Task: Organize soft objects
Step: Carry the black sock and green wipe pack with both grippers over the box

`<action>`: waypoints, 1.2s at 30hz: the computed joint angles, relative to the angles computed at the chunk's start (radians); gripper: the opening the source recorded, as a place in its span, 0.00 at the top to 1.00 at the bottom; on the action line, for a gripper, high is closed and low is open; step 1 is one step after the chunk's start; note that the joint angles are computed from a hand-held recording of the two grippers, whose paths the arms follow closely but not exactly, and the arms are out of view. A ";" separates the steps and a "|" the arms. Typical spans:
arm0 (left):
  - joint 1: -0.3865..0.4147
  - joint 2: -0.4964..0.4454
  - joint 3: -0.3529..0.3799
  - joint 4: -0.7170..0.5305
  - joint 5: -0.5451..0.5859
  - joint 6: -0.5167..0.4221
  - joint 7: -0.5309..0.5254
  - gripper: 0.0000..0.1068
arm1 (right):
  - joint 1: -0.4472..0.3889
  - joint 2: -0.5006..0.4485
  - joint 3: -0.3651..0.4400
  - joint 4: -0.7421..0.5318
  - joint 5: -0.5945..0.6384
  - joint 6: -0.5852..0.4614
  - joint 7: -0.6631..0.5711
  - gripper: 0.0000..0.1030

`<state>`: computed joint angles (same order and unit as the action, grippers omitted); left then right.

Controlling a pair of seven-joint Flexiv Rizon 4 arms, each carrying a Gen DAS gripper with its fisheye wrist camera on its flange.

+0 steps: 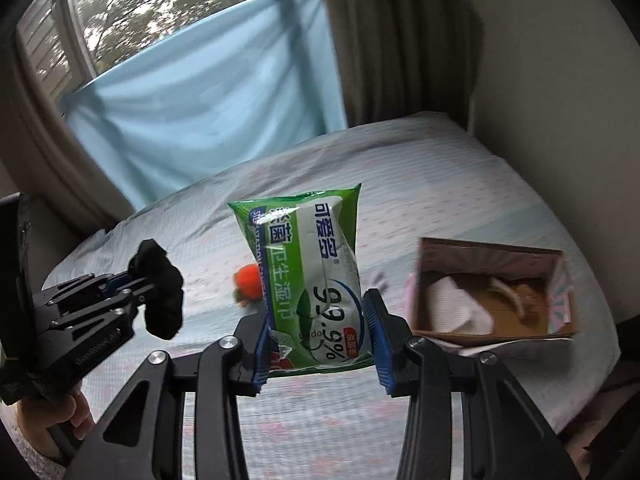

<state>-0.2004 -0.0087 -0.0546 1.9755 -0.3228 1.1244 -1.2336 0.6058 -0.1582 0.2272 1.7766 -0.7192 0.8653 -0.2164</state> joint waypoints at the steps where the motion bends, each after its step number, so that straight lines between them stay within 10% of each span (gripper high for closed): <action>1: -0.006 -0.006 -0.009 -0.016 0.023 -0.003 -0.036 0.84 | -0.018 0.025 -0.001 0.024 0.016 0.008 -0.016 0.62; 16: -0.222 -0.355 -0.062 -0.468 0.324 -0.115 -0.528 0.84 | -0.269 0.223 -0.030 0.236 0.345 0.052 -0.476 0.62; 36: -0.350 -0.853 -0.014 -1.047 0.299 -0.523 -0.638 0.84 | -0.363 0.003 -0.065 0.174 0.629 -0.005 -0.953 0.62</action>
<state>-0.5507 -0.8617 -0.0682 0.9283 -0.0242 0.6013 -1.8713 0.2429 -0.1555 0.1619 1.9506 -0.0898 0.8606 -1.1692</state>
